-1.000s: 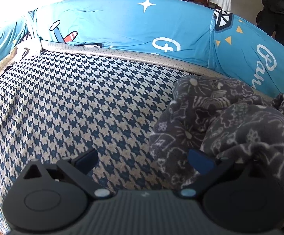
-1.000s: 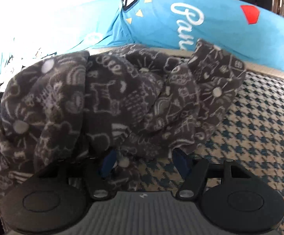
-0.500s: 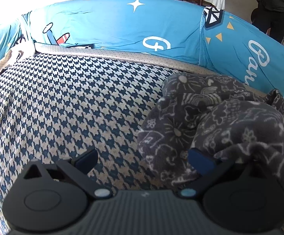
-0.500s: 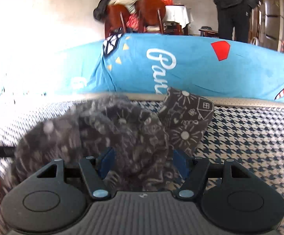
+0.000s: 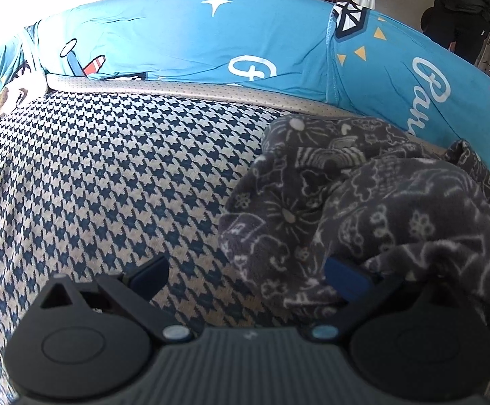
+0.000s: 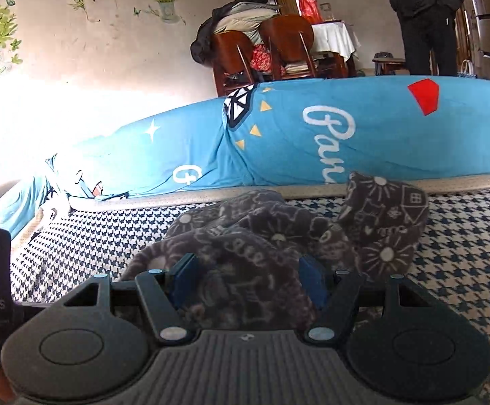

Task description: Fold clothes

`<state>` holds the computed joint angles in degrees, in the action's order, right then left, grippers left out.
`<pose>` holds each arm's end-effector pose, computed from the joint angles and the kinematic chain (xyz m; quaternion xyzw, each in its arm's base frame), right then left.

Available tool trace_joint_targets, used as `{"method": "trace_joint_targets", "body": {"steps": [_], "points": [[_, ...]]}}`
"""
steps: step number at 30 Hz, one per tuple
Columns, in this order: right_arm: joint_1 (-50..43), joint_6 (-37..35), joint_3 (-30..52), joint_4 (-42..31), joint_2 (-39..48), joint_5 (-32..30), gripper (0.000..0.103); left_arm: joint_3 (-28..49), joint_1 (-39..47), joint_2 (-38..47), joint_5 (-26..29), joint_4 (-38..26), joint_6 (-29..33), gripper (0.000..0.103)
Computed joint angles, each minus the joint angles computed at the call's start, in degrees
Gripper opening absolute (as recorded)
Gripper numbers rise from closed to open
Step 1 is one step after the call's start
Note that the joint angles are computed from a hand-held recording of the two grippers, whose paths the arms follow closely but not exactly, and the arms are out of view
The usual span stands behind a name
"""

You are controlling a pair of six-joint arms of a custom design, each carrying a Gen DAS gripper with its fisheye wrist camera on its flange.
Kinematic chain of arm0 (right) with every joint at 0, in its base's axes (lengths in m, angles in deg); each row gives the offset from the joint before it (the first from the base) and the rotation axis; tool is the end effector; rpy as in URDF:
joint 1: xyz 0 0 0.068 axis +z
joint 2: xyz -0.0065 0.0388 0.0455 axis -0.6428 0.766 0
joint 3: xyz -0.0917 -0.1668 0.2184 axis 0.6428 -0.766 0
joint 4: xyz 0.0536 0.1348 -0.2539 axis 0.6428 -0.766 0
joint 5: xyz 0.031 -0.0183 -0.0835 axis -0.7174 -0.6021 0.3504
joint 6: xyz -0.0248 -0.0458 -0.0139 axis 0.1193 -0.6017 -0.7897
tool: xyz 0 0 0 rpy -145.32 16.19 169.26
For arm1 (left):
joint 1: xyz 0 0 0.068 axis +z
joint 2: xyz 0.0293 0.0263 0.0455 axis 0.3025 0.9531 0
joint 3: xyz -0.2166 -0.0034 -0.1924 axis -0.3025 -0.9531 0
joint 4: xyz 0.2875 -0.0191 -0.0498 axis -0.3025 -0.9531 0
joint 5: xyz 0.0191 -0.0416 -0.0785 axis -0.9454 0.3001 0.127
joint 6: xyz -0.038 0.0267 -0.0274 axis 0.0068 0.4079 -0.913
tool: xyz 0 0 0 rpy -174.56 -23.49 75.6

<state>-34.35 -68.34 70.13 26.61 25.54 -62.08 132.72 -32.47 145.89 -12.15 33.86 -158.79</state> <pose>0.3012 0.0474 0.2294 -0.2009 0.8575 0.2275 0.4155 0.2514 -0.2684 0.1755 -0.2356 0.9177 0.0408 0.3173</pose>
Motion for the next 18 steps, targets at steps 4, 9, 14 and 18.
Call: {"method": "trace_joint_targets", "body": {"steps": [4,9,14,18], "points": [[0.95,-0.12,0.42,-0.87,2.06,2.80,0.073,0.17,-0.17,0.42,0.22,0.31,1.01,0.103],[0.73,0.05,1.51,-2.04,4.18,5.53,0.081,0.61,-0.37,0.80,0.16,0.41,2.34,0.103],[0.32,0.09,2.59,-3.38,5.23,6.79,0.082,0.65,-0.50,1.11,0.24,1.33,3.50,0.103],[0.56,0.33,2.91,-3.76,5.38,8.76,0.083,1.02,-0.62,1.81,0.24,2.01,3.92,0.103]]}}
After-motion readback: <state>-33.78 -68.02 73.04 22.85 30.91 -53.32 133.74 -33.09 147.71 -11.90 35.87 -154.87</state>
